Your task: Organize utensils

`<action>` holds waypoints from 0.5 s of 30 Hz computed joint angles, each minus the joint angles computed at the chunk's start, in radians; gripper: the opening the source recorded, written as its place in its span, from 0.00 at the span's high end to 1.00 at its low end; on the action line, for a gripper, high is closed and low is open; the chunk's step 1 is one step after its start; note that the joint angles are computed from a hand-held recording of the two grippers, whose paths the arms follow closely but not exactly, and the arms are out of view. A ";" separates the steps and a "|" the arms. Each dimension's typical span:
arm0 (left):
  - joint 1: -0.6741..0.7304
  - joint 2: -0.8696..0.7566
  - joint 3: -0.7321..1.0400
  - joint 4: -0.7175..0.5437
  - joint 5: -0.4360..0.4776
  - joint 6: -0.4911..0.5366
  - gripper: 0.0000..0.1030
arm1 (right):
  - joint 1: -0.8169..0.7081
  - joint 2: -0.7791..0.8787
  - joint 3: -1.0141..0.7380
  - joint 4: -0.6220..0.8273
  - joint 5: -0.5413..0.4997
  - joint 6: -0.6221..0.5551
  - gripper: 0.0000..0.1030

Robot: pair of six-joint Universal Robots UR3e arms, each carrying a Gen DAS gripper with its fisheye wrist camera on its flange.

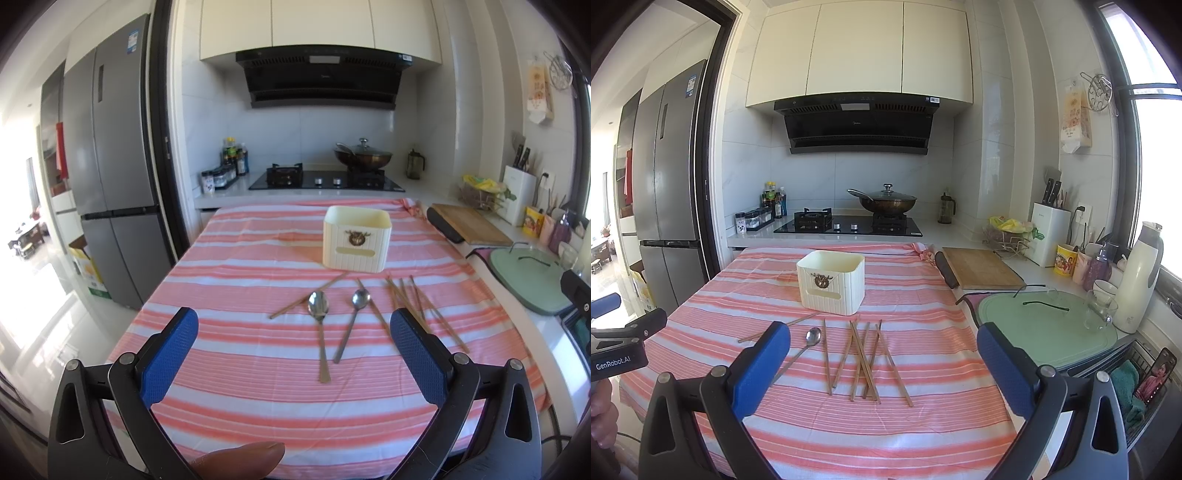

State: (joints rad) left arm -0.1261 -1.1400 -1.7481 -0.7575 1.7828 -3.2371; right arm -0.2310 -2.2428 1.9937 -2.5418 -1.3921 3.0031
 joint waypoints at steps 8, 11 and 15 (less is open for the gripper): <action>0.001 -0.002 0.001 0.001 -0.002 0.001 0.00 | -0.008 -0.008 0.008 -0.001 0.005 -0.002 0.00; -0.006 -0.003 -0.006 0.011 0.005 -0.002 0.00 | -0.011 -0.011 0.013 -0.002 0.009 -0.004 0.00; -0.006 -0.003 -0.013 0.019 0.006 -0.002 0.00 | -0.016 -0.013 0.013 0.009 0.014 -0.004 0.00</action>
State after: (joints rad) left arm -0.1326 -1.1428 -1.7615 -0.7382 1.7889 -3.2395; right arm -0.2465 -2.2560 2.0062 -2.5330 -1.3781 2.9986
